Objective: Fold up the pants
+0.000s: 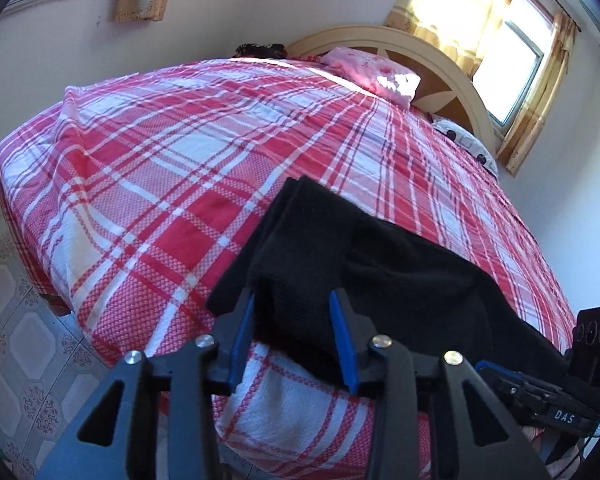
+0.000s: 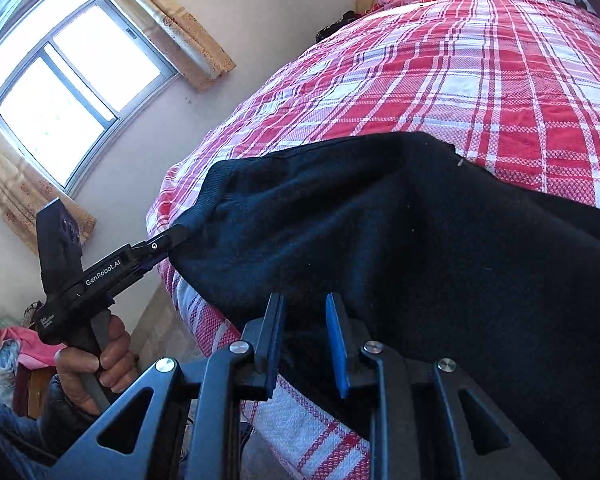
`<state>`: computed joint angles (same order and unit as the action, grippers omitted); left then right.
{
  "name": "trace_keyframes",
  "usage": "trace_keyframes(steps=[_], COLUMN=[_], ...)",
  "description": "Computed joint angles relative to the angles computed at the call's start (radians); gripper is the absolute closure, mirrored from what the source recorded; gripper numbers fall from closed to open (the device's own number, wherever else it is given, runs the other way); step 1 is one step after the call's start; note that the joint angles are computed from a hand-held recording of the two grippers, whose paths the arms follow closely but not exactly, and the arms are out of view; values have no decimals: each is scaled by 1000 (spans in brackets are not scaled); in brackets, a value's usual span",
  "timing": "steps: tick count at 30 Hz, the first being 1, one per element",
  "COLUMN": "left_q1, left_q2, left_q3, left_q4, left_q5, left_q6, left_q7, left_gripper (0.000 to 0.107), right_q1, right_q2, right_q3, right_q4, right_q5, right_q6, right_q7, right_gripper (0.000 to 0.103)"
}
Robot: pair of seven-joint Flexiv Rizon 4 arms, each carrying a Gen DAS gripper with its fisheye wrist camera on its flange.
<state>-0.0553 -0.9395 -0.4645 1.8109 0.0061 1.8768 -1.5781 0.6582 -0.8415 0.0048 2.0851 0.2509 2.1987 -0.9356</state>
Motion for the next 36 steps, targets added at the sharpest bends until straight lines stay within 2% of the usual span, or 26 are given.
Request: trace_keyframes(steps=[5, 6, 7, 10, 11, 14, 15, 19, 22, 23, 25, 27, 28, 29, 30, 31, 32, 33, 34, 35, 36], left_q1=[33, 43, 58, 105, 91, -23, -28, -21, -59, -82, -139, -239, -298, -352, -414, -448, -475, -481, -475, -462, -460], left_q2=[-24, -34, -47, -85, -79, -22, -17, -12, -9, -6, 11, 39, 50, 57, 61, 60, 62, 62, 57, 50, 39], left_q3=[-43, -56, -77, -144, -131, 7, 16, 35, 91, 120, 189, 311, 381, 444, 510, 543, 563, 559, 538, 512, 495], left_q4=[-14, -22, -33, -57, -57, -64, -60, -54, -79, -90, -100, -92, -90, -88, -86, -88, -89, -95, -104, -118, -137], left_q5=[3, 4, 6, 15, 8, -21, -21, -24, -49, -69, -114, -174, -205, -232, -274, -297, -308, -299, -266, -237, -221], left_q6=[1, 5, 2, -23, -16, -2, 12, 58, 17, -7, -49, -25, -1, 29, 63, 91, 119, 144, 174, 185, 179], left_q7=[-17, -22, -29, -54, -46, -39, -42, -74, -70, -67, -65, -84, -88, -84, -74, -61, -37, -11, 19, 45, 76], left_gripper=[64, 71, 84, 90, 90, 91, 91, 91, 90, 89, 71, 66, 59, 55, 49, 47, 47, 47, 47, 47, 47], right_q1=[-6, -9, -7, 35, 62, 132, 140, 90, 5, -15, -2, -17, -15, 11, 40, 68, 104, 138, 172, 207, 235], right_q2=[0, 0, -1, 2, 8, 22, 21, 5, -38, -67, -98, -88, -72, -51, -34, -18, 6, 26, 46, 64, 79], right_q3=[7, 10, 9, -27, -51, -112, -115, -64, 5, 15, 7, 21, 20, -1, -21, -34, -55, -73, -93, -113, -130], right_q4=[-1, -1, -1, -6, -7, -12, -14, -45, -107, -128, -154, -148, -136, -118, -92, -64, -33, -13, 5, 24, 42], right_q5=[1, 0, 2, 32, 50, 86, 93, 57, -45, -85, -53, -59, -51, -15, 27, 72, 139, 211, 293, 385, 475], right_q6=[5, 7, 8, -12, -34, -70, -55, 2, -42, -28, 28, 24, 17, 19, 64, 115, 157, 176, 188, 207, 232], right_q7=[3, 6, 6, -7, -17, -44, -48, -64, -50, -28, -47, -38, -34, -38, -52, -72, -99, -126, -155, -183, -209], right_gripper=[80, 80, 80, 80, 80, 80, 80, 80, 79, 79, 79, 79, 79, 79, 79, 78, 73, 67, 51, 41, 40])
